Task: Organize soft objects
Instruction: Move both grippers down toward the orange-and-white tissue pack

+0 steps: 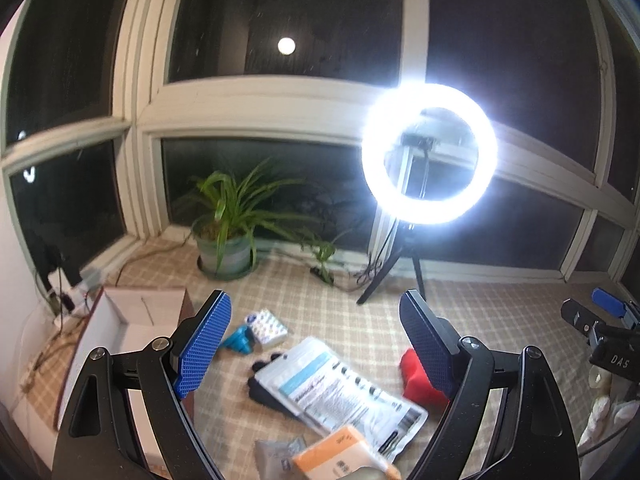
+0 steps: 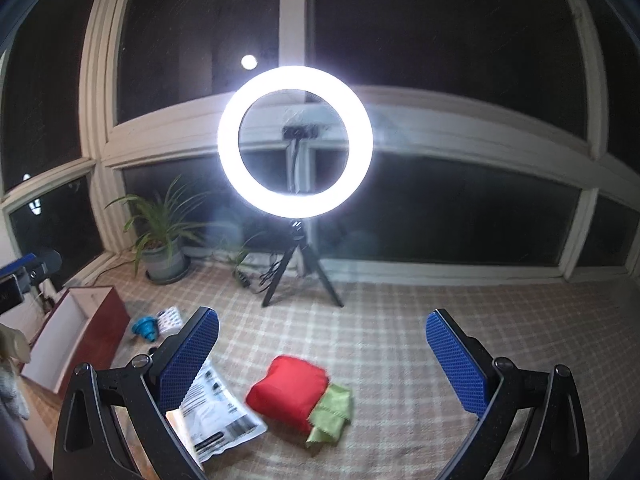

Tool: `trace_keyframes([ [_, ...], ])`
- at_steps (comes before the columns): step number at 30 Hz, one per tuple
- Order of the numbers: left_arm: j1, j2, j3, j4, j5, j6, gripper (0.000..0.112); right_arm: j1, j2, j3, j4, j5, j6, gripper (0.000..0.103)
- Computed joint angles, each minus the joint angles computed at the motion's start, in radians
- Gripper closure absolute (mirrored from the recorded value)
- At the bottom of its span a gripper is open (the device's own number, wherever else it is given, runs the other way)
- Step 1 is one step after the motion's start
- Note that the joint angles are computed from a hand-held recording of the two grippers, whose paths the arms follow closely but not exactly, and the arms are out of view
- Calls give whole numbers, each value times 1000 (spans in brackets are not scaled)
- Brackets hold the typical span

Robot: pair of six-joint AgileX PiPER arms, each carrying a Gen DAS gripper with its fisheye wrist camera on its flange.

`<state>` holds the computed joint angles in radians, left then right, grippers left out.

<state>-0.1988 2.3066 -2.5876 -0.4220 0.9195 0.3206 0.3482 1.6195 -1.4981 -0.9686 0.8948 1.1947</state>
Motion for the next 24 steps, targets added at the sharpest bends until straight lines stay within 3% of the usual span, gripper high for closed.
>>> trace_keyframes([
  [4, 17, -43, 138, -5, -24, 17, 26, -21, 16, -1, 94, -64, -69, 1],
  [8, 46, -39, 189, -36, 18, 18, 26, -34, 37, -6, 181, -122, -150, 1],
  [13, 63, -87, 350, -78, 4, 69, 26, -55, 72, -12, 350, -204, -292, 1],
  [19, 84, -85, 454, -164, 53, 108, 26, -104, 147, -50, 664, -260, -549, 1],
  [24, 101, -80, 552, -232, 74, 123, 26, -134, 219, -95, 917, -243, -763, 1],
])
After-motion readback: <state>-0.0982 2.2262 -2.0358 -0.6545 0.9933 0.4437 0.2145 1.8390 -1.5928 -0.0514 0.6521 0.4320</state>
